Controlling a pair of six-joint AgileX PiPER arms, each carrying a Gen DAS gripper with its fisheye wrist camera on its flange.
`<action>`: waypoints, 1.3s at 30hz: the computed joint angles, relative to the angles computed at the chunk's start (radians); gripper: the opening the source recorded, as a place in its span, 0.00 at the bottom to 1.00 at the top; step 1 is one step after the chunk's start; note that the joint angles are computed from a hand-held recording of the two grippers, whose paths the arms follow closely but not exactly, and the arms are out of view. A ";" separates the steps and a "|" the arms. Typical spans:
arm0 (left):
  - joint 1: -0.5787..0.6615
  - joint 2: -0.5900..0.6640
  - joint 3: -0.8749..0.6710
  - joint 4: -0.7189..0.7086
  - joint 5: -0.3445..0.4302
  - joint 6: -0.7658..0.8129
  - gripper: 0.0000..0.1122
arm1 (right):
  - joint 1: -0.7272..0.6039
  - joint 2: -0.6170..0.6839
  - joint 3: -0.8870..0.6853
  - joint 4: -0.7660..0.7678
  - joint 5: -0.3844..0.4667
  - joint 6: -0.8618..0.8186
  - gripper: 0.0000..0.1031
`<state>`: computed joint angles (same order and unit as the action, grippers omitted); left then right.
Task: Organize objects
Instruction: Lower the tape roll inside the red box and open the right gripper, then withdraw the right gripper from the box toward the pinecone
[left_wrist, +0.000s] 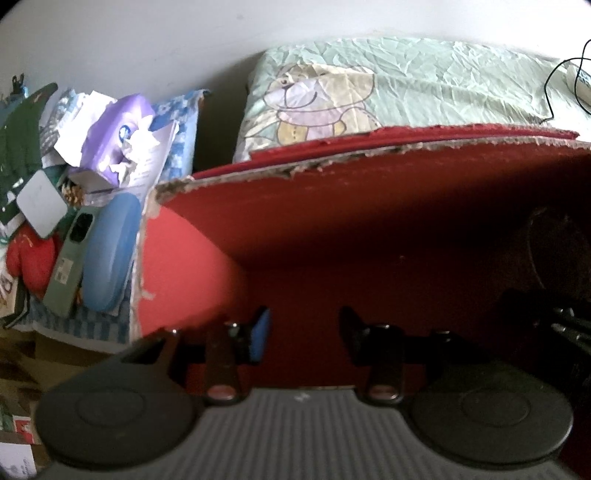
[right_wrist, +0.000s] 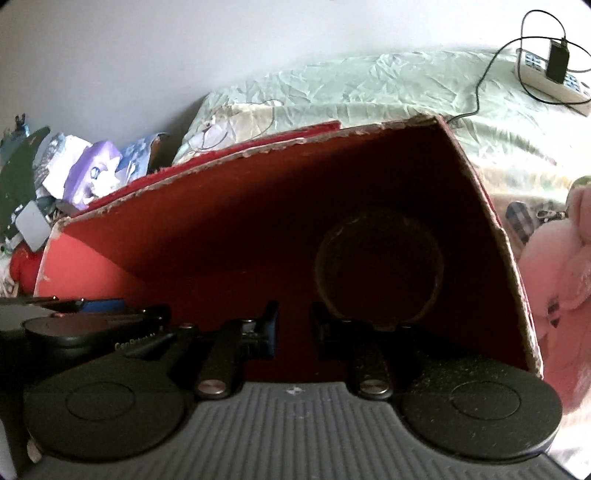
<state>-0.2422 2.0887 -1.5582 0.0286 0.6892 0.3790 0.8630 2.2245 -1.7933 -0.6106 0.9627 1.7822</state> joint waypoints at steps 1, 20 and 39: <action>-0.001 0.000 0.001 0.004 -0.001 -0.002 0.44 | 0.000 -0.003 0.007 -0.004 -0.003 0.013 0.16; -0.023 -0.016 0.042 0.088 -0.057 -0.065 0.45 | -0.001 0.010 -0.014 -0.013 0.008 -0.015 0.15; -0.018 -0.056 0.111 0.048 -0.135 0.030 0.51 | 0.004 0.018 -0.026 -0.016 0.027 -0.025 0.14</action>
